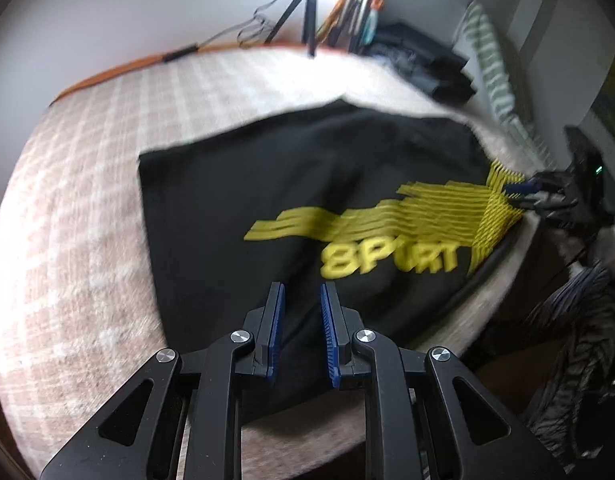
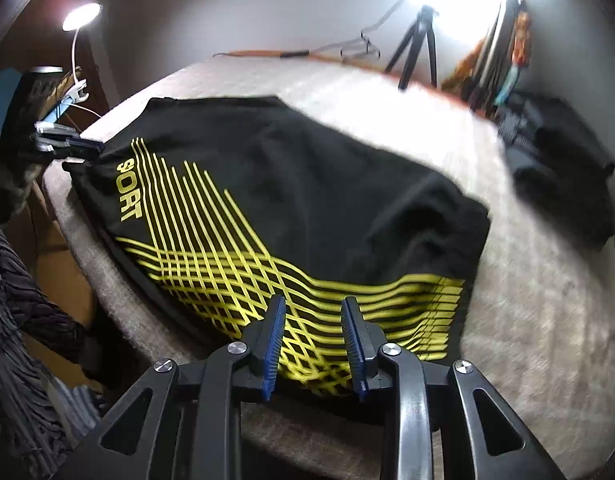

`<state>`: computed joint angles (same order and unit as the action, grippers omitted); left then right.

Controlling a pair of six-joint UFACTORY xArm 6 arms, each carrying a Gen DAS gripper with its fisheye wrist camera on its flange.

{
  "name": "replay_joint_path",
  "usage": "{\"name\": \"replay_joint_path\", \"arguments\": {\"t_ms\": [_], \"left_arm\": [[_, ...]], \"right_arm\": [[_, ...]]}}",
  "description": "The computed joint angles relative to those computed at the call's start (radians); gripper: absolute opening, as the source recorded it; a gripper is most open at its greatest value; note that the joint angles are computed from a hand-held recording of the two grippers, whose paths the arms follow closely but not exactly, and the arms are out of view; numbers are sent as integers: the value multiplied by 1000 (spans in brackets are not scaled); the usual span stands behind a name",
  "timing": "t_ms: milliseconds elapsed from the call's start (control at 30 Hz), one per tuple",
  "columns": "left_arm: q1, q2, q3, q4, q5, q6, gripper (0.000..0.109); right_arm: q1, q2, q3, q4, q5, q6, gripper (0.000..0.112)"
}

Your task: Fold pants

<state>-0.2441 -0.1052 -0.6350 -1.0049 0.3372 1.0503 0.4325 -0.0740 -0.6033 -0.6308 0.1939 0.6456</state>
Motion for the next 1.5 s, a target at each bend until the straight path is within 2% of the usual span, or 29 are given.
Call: {"name": "replay_joint_path", "arguments": {"t_ms": [67,100,200,267,333,367,400,467,567,633,700,767,867,1100,1333,1400,1500], "left_arm": [[19,4,17,62,-15,-56,16],[37,-7,25,33,-5,-39,16],[78,-48,50,-3,-4,-49,16],[118,-71,52,-79,33,-36,16],[158,-103,67,-140,74,-46,22],[169,-115,75,-152,86,-54,30],[181,-127,85,-158,104,-68,40],[197,-146,103,-170,139,-91,46],[200,-157,119,-161,155,-158,46],[196,-164,132,-148,147,-229,46],[211,-174,143,-197,167,-236,46],[222,-176,148,-227,171,-236,46],[203,-153,139,-216,131,-266,46],[170,-95,95,-217,106,-271,46],[173,-78,81,-274,108,-210,46],[178,-75,78,-294,121,-195,46],[179,-66,68,-325,135,-167,44]], "right_arm": [[0,-3,0,-37,58,24,30],[-2,-1,-1,-61,89,42,30],[-23,-22,22,-9,73,30,30],[-22,-30,10,-76,106,84,30],[-13,-28,-7,-127,141,130,31],[-10,-28,-13,-145,152,150,31],[-12,-27,-18,-143,147,153,31],[-14,-34,-22,-147,121,168,32],[-5,-34,-38,-177,97,202,37],[4,-27,-56,-186,69,217,45],[14,-13,-72,-164,39,208,47],[24,10,-93,-121,0,176,49],[42,47,-121,-39,-39,115,53],[84,121,-185,127,-80,-13,55],[125,194,-254,269,-87,-138,56],[138,215,-277,329,-90,-186,56],[167,260,-326,507,-101,-328,58]]}}
